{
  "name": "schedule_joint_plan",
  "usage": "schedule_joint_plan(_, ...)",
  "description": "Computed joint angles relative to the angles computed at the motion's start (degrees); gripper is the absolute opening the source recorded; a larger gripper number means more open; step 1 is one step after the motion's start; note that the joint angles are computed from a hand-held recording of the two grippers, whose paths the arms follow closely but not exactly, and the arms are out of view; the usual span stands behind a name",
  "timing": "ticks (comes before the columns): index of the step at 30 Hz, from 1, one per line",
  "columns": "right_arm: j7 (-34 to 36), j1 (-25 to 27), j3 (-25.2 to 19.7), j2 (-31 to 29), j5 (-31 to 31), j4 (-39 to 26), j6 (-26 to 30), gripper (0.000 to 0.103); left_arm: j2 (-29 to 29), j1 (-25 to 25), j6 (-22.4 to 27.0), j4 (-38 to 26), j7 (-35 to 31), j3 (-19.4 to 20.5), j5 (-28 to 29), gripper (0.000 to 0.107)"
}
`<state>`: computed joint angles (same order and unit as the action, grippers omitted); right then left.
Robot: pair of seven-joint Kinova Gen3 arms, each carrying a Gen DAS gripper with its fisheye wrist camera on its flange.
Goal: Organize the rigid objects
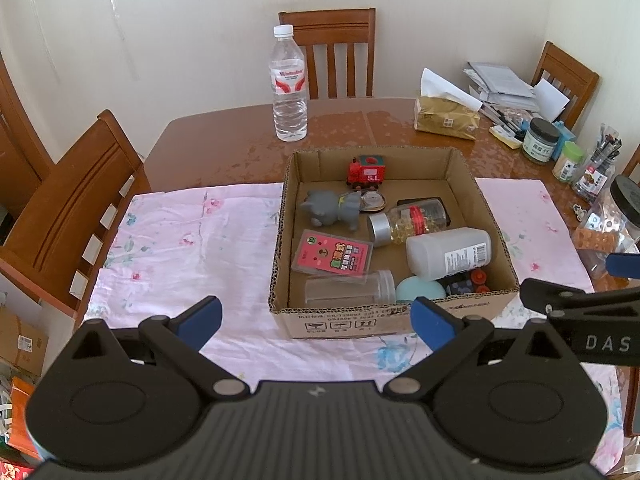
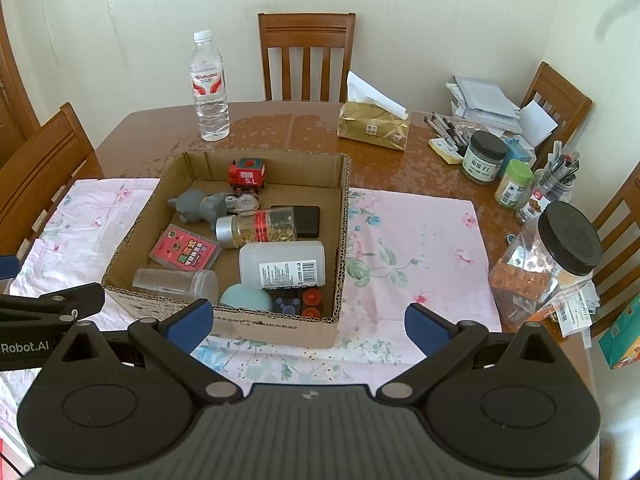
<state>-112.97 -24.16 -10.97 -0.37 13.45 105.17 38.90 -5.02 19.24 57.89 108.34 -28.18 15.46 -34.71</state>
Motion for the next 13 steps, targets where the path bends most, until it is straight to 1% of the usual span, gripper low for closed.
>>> schedule_joint_plan(13, 0.18, 0.04, -0.03, -0.29, 0.06, 0.05, 0.06, 0.103, -0.06, 0.2, 0.25, -0.05, 0.8, 0.14, -0.26, 0.1)
